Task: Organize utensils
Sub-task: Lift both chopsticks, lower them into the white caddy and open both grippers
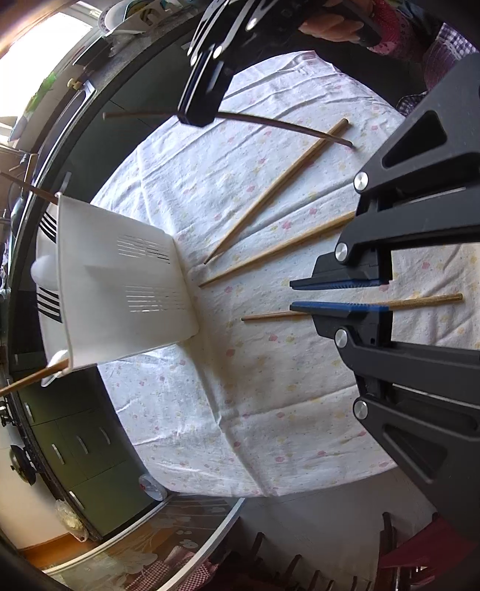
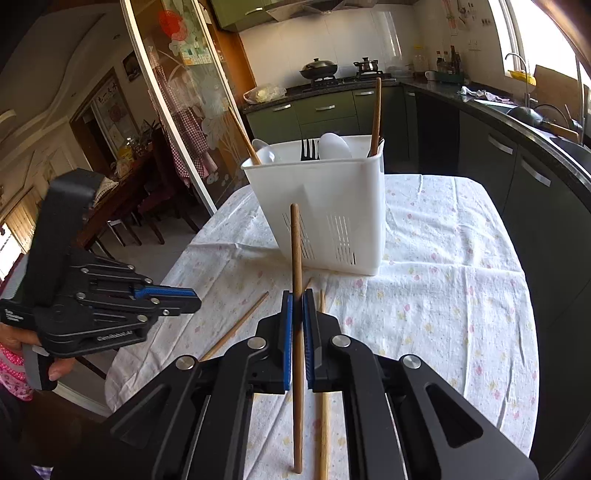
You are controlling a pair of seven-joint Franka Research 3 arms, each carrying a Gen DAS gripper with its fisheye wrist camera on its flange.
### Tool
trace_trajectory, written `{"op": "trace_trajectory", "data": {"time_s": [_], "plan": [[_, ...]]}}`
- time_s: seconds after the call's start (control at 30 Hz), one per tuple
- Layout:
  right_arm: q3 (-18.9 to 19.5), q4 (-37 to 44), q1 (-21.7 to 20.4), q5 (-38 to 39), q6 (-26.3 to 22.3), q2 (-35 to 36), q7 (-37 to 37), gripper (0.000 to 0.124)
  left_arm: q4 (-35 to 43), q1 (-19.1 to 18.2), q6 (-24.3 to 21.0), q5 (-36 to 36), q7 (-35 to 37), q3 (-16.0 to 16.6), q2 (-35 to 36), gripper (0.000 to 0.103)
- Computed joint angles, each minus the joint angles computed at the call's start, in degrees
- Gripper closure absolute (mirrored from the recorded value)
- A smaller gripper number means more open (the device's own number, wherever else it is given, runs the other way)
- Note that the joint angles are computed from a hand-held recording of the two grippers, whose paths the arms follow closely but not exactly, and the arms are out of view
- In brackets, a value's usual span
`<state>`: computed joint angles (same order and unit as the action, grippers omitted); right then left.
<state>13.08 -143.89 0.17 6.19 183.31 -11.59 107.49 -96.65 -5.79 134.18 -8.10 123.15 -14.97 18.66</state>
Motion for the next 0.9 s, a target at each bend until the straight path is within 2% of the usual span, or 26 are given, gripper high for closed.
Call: {"op": "trace_trajectory", "data": {"time_s": [0.1, 0.23, 0.37, 0.53, 0.63, 0.67, 0.8, 0.9], "plan": [[-2.07, -1.71, 2.2, 1.35, -0.13, -2.3, -1.17, 0.118, 2.82, -2.22, -0.54, 5.22, -4.18, 1.37, 3.81, 0.097], [-2.49, -3.29, 2.82, 2.89, 0.26, -3.96, -2.18, 0.118, 7.53, -3.41, -4.51, 9.06, -7.61, 1.72, 8.29, 0.097], [-3.59, -3.72, 3.92, 4.55, 0.56, -4.37, -3.51, 0.118, 8.65, -3.61, -6.24, 11.03, -8.49, 1.5, 9.61, 0.091], [-5.95, -3.87, 6.9, 7.13, 1.08, -4.29, -5.98, 0.118, 9.71, -4.48, -7.34, 13.96, -10.27, 2.0, 11.11, 0.09], [-7.25, -3.86, 8.56, 8.55, 1.21, -4.25, -7.42, 0.118, 8.71, -4.33, -6.01, 14.56, -10.49, 1.8, 10.71, 0.09], [-6.68, -3.87, 8.03, 8.75, 1.26, -4.26, -7.49, 0.118, 8.51, -4.1, -5.85, 14.3, -10.21, 1.55, 10.64, 0.097], [-8.6, -4.29, 10.34, 10.45, 1.68, -5.04, -9.12, 0.118, 7.45, -3.21, -5.03, 12.79, -8.78, 0.63, 9.79, 0.098], [-7.33, -4.79, 9.24, 10.88, 1.73, -6.22, -9.49, 0.118, 5.54, -1.79, -3.45, 9.84, -6.58, -0.46, 7.15, 0.098]]}}
